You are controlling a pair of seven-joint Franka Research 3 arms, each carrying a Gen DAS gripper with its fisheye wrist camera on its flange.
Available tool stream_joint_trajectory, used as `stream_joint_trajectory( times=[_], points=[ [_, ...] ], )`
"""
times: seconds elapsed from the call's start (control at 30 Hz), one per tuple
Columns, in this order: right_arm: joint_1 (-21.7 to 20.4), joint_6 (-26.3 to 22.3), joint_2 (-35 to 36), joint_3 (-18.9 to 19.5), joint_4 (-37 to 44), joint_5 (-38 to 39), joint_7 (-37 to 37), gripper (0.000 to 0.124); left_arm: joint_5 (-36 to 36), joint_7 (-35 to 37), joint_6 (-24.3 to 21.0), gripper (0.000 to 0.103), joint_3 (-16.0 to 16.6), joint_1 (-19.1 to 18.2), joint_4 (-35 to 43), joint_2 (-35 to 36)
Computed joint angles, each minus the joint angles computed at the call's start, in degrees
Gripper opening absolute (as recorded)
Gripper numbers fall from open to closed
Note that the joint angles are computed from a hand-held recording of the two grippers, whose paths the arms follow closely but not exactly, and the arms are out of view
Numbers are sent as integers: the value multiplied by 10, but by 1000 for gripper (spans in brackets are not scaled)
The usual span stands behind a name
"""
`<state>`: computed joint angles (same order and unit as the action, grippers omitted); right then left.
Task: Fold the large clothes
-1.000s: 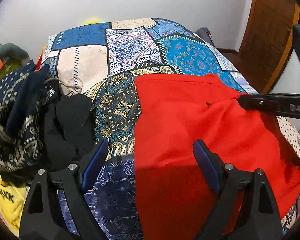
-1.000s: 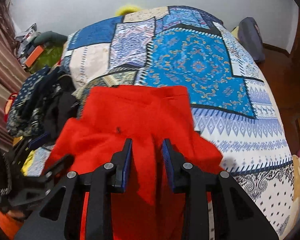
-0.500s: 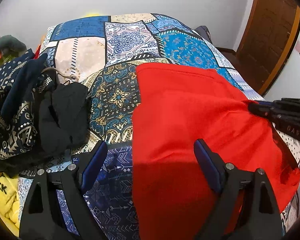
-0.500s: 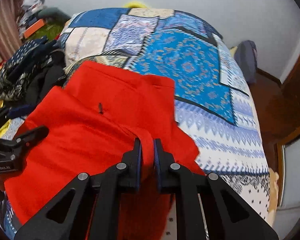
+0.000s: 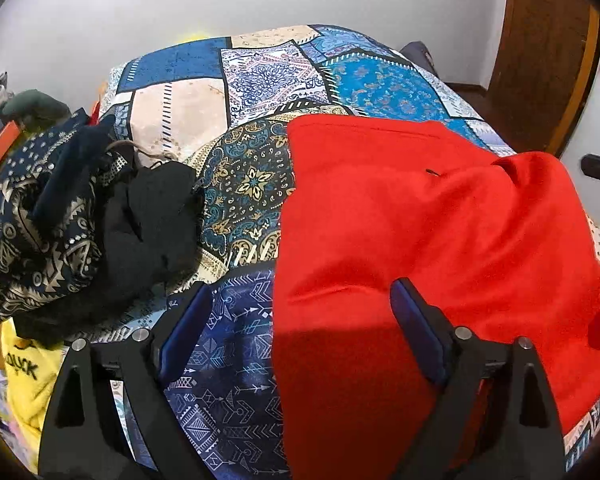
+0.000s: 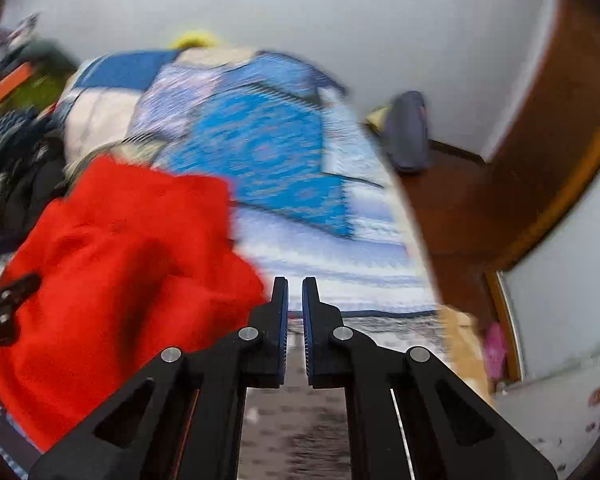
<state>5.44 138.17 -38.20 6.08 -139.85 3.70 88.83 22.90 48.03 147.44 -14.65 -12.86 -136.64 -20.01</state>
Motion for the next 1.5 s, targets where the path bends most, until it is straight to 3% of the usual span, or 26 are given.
stream_joint_trajectory(
  times=[0.1,0.23,0.37,0.6,0.73,0.83,0.9,1.0,1.1,1.23,1.3,1.4,1.5],
  points=[
    [-7,-45,-15,-52,13,35,-15,10,-59,17,15,91,26,-16,-11,-5],
    [1,-77,-28,-79,25,89,-42,13,-88,22,28,91,29,-16,-18,-7],
    [30,-89,-14,-74,40,150,-62,29,-98,26,23,91,26,-15,-18,-11],
    [95,-81,99,-53,100,239,-95,32,-81,58,-15,91,22,-13,18,-4],
    [91,-98,153,-32,132,217,-68,32,-38,57,-29,91,14,11,53,18],
    [96,-108,176,-35,139,228,-63,33,-45,69,-21,91,26,14,70,42],
    [98,-87,175,-34,128,230,-77,32,-59,80,-11,91,32,14,78,56],
    [98,-61,172,-28,116,217,-85,11,-45,68,-5,94,26,22,81,68],
    [98,-40,169,-22,108,202,-81,7,-17,45,4,96,17,29,70,68],
    [80,5,141,-2,81,137,-49,0,-6,28,0,97,15,28,67,70],
    [43,23,128,19,67,58,0,0,10,11,-14,99,11,31,72,73],
    [34,-38,135,-12,80,42,-3,0,1,6,-14,99,16,28,67,71],
    [27,-46,104,-33,62,48,-13,1,14,-3,-11,99,13,28,61,62]
  ],
)
